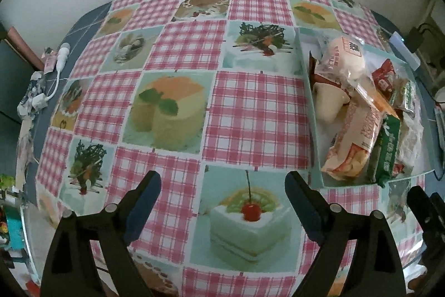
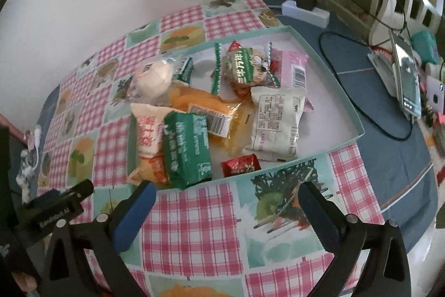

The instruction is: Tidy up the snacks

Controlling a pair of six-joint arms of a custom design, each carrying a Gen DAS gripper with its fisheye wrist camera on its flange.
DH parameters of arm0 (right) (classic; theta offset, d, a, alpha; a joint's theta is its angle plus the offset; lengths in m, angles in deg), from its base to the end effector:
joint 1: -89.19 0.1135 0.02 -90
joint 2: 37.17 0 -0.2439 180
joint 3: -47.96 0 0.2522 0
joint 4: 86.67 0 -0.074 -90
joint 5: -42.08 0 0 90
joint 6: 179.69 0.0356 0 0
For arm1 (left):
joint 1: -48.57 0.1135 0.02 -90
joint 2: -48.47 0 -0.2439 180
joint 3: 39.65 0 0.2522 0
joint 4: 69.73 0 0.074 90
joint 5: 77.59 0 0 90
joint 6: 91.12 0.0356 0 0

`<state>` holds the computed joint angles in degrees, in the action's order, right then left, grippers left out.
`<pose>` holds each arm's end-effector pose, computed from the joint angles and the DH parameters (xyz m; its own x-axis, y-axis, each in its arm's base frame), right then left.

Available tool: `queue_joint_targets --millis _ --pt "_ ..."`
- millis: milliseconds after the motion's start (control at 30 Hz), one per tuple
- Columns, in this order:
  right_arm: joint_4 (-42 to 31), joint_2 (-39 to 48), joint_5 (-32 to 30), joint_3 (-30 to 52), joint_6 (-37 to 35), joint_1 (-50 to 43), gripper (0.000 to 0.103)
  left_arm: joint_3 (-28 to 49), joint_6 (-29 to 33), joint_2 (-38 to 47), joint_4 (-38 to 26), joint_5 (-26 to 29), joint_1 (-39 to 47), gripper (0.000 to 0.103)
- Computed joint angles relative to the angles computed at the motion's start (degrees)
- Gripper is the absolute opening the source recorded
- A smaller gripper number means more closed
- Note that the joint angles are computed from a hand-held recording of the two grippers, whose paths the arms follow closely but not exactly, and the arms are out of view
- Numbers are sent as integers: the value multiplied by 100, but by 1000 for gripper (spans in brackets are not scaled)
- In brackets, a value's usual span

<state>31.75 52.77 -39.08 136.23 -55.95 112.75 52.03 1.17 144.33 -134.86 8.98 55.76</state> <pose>0.2964 0.1233 0.2526 -0.8648 0.2216 -0.4505 0.1789 0.9744 0.1359 0.3322 0.0441 0.2353 -0.9332 -0.0775 -0.3508 -0.1087 0.9916 0.0700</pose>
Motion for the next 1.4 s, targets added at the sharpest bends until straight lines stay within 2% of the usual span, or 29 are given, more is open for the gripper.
queue_joint_targets --millis 167,467,1400 --pt "-64 -43 273 30 -3 246 103 -305 193 -350 89 10 63 91" --pt "-4 -166 370 -16 79 291 103 -575 259 -781 220 221 230 91" --pt "-109 82 463 241 -144 441 103 -405 364 -594 64 315 300 91"
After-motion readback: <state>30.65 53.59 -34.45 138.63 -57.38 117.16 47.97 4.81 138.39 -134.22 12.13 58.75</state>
